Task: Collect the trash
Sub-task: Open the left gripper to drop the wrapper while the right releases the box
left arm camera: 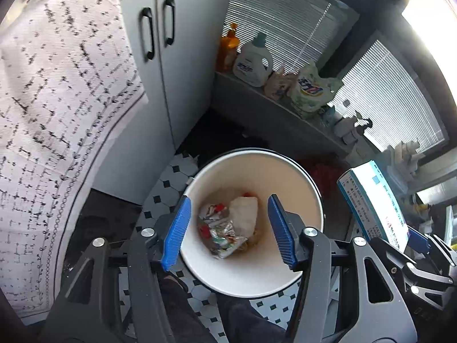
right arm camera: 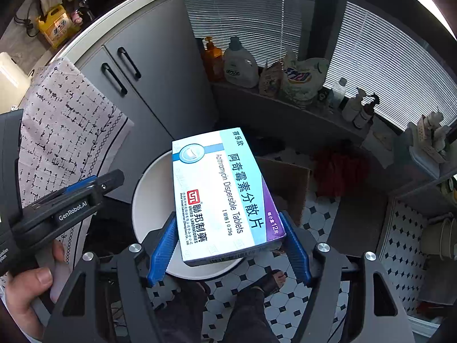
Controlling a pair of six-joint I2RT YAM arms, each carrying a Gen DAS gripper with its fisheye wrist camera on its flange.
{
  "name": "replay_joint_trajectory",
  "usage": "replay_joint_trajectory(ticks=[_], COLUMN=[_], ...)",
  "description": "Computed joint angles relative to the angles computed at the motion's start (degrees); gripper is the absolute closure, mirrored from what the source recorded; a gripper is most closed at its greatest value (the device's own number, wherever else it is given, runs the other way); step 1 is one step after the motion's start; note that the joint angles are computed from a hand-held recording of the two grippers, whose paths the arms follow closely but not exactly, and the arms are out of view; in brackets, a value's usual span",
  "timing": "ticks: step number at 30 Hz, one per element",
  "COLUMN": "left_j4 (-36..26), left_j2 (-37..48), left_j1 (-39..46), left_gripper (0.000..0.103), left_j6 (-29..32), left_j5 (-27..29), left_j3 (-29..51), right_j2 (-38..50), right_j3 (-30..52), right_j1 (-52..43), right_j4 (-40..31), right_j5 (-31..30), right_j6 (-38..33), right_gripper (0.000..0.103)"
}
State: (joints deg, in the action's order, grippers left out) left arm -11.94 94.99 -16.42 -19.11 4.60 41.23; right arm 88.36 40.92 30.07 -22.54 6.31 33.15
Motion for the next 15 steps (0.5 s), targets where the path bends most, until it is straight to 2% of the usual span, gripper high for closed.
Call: replay_joint_trajectory(ticks=[3, 6, 11, 15], left_j4=[-1.02, -1.6, -2.8, -3.97], left_j2=[-1.83, -2.98, -5.87, -9.52], left_j1=[2.29, 4.53, 8.73, 12.13], left_gripper=[0.044, 0.043, 0.042, 0.036], left_j6=[1.29, 2.38, 4.48, 6.08], left_j5=[-0.05, -0.15, 0.26, -0.16], left_j3=[-0.51, -1.02, -1.84, -1.84], right_j2=[2.28, 4.22, 6.09, 6.41], right_j3=[2.19, 4.24, 7.8, 11.44], right_j1=[1.65, 3.27, 5.78, 7.18], right_j4=[0.11, -0.23, -1.95, -3.84], right_j5=[-0.49, -0.05, 0.15, 1.37], right_j6=[0.19, 1.0, 1.59, 1.63], right_gripper=[0.034, 0.018, 0.018, 0.018])
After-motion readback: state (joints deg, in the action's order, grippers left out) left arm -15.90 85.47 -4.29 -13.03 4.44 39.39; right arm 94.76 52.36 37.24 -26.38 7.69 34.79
